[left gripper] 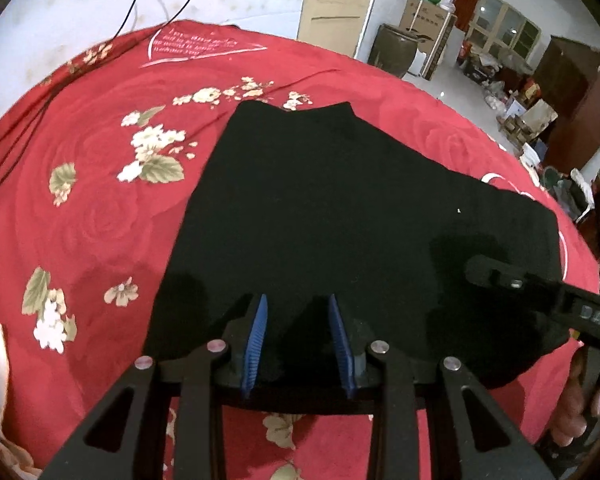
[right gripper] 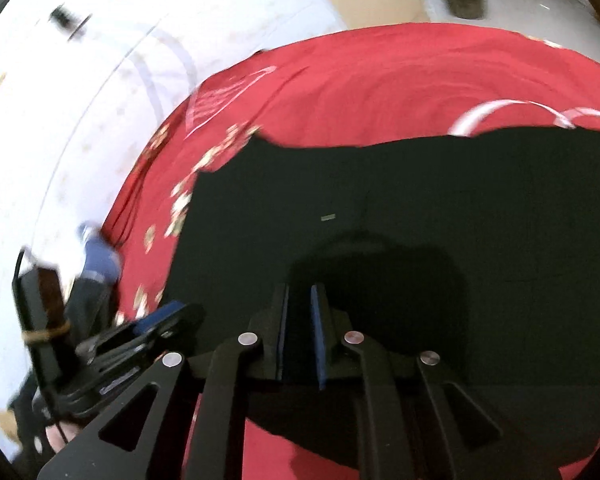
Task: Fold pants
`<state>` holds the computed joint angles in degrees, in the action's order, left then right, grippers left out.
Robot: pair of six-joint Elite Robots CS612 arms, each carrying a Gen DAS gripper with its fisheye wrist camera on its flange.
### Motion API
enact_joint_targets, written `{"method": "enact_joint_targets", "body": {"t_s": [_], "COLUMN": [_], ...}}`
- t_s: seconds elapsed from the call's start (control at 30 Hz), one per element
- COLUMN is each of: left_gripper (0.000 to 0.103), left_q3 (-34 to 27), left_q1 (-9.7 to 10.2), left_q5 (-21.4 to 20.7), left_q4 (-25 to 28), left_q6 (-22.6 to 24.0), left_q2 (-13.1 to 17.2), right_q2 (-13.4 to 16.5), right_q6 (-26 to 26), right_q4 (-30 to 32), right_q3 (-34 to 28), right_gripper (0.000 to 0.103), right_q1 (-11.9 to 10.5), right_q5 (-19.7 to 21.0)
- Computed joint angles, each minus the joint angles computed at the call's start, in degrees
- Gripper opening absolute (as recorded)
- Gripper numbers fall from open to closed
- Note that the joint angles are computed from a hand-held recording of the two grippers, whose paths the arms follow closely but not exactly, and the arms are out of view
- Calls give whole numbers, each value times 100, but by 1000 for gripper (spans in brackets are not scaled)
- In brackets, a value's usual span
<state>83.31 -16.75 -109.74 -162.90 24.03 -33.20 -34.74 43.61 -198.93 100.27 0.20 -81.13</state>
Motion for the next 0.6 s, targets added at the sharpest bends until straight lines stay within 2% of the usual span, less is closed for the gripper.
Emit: {"method": "enact_joint_targets", "body": {"t_s": [0.07, 0.13, 0.23, 0.27, 0.37, 0.43, 0.53, 0.6], "left_gripper": [41, 42, 43, 43, 43, 43, 43, 43], "left_q3": [25, 52, 43, 39, 67, 127, 296, 401], "left_q1": [-12, -23, -17, -14, -11, 3, 17, 1], "left_q5": [14, 55, 35, 23, -12, -110, -261, -201], "left_q4": [-35, -76, -70, -63, 36, 154, 109, 85], "left_q6": [55, 110, 90, 69, 24, 49, 169, 277], "left_q2": [-7, -17, -15, -14, -52, -116, -227, -281], "right_q2": [38, 97, -39, -86, -220, -292, -320, -289], "right_q6": [-70, 109, 294, 399, 702, 595, 498, 444], "right_q4": [327, 174, 361, 399, 238, 166, 7, 56], "right_q3": [-126, -190, -50, 42, 309, 394, 454, 422], "right_gripper": [11, 10, 12, 13, 13, 14, 20, 21], "right_q1": [9, -12, 15, 6, 10, 90, 211, 281], "right_q5": [-102, -271, -953, -980, -689, -569, -425, -274]}}
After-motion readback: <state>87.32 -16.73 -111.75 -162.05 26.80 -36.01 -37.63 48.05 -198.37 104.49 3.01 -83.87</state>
